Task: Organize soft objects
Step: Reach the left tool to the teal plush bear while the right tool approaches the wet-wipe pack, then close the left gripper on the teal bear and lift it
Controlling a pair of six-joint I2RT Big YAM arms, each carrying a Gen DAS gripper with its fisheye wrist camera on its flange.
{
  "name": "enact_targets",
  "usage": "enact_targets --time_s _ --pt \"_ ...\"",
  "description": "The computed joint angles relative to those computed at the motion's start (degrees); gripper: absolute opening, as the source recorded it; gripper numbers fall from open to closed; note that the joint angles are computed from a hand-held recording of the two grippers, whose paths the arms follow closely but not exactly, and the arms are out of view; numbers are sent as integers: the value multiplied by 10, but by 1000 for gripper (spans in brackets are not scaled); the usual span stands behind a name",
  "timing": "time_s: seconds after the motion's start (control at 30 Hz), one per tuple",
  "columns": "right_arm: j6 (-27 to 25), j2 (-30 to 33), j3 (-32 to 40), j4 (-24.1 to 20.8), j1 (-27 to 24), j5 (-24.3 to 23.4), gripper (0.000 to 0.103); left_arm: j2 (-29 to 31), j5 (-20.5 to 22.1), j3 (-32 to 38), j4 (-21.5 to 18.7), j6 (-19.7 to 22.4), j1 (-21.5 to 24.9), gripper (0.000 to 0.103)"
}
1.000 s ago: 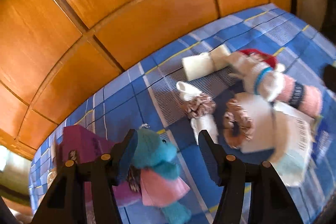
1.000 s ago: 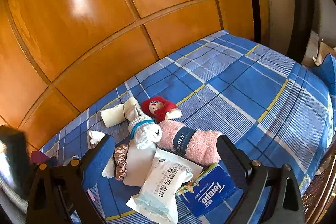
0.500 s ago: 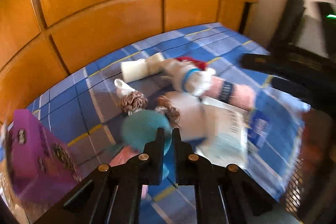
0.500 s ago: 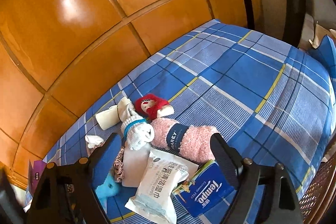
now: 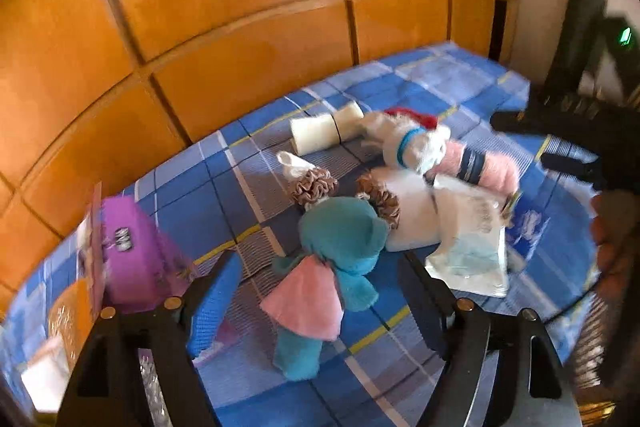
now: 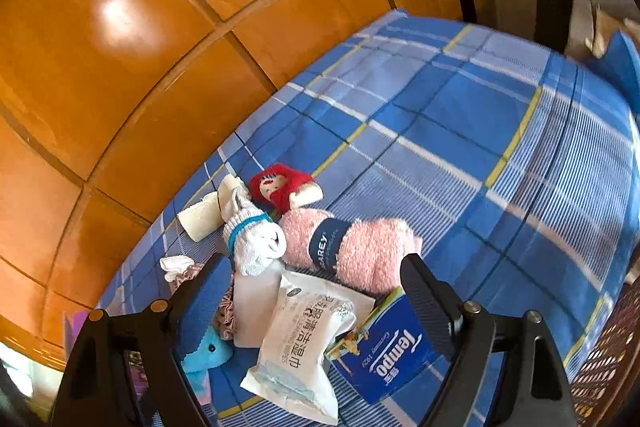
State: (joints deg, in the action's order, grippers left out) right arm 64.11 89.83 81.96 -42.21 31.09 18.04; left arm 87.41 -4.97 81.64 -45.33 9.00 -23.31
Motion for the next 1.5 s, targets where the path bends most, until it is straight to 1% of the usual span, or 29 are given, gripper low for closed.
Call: enact_targets --time_s 0.03,0.1,0.17,0.23,0.27,0.3,0.33,0.37,0.43,0.53,0.6,0.63,0.73,0.83,0.87,0.93,0.97,1.0,1.03,1.07,1.1,1.17,1.2,1.23,1.37,1.4,1.43,1.47,1.5 --pt "10 -3 -8 10 -4 -14 88 17 -12 11 -11 14 -6 80" --pt "21 -8 -18 23 -7 -26 88 44 -42 23 -16 34 -16 80" --pt "31 -12 -27 35 -9 -35 88 67 -58 32 -23 49 -21 80" --pt "35 -11 -29 38 -12 -48 88 81 -61 34 -21 49 -20 79" --pt "35 -8 -26 34 -13 -54 88 90 -47 38 -32 41 -17 74" --pt "33 -3 -21 25 -14 -63 88 100 -36 43 -49 27 -12 53" --pt "27 5 -11 12 -14 -73 88 102 -39 40 -51 19 -10 38" --pt "22 12 -2 -5 -14 -81 88 96 -45 25 -33 19 -9 38" --pt "6 31 21 -36 -14 -107 88 81 -31 4 -13 23 -4 32" --pt "-21 61 59 -94 -9 -116 88 55 -26 -26 5 14 1 31" --pt "-36 69 72 -110 -3 -110 88 44 -25 -46 15 10 2 32" --pt "-42 75 80 -122 -1 -108 88 39 -26 -55 22 11 1 35" --pt "-58 85 94 -147 7 -96 88 24 -39 -84 54 19 -10 39" --pt "-59 85 97 -152 10 -89 88 21 -36 -89 61 6 -7 43" --pt "-53 80 92 -149 11 -84 88 23 -26 -87 61 -9 -2 43" --pt "-39 64 76 -136 13 -64 88 25 -15 -85 62 -22 6 46" --pt "-36 59 71 -128 13 -65 83 28 -10 -83 62 -28 8 46" --pt "-34 54 62 -116 12 -78 79 29 1 -82 61 -40 13 48" --pt "-34 55 62 -117 11 -90 74 32 7 -78 57 -49 16 52" --pt "-34 60 65 -124 10 -109 74 37 17 -71 47 -63 21 53" --pt "-41 67 72 -133 11 -115 74 39 28 -68 42 -76 25 53" --pt "-55 76 87 -148 17 -101 74 38 34 -69 39 -83 27 54" --pt "-61 81 92 -155 18 -105 74 38 31 -69 41 -82 25 54" --pt "-69 89 104 -172 22 -95 74 37 25 -72 46 -85 23 54" --pt "-91 110 132 -202 28 -69 74 32 22 -80 58 -82 20 52" --pt "-102 123 148 -216 29 -58 74 31 19 -81 57 -80 19 49" --pt "-122 139 169 -239 35 -40 74 31 17 -79 54 -81 18 42" --pt "-134 148 181 -252 39 -31 70 30 9 -78 51 -80 14 40" --pt "-153 159 194 -264 44 -22 64 31 5 -77 51 -76 14 37"
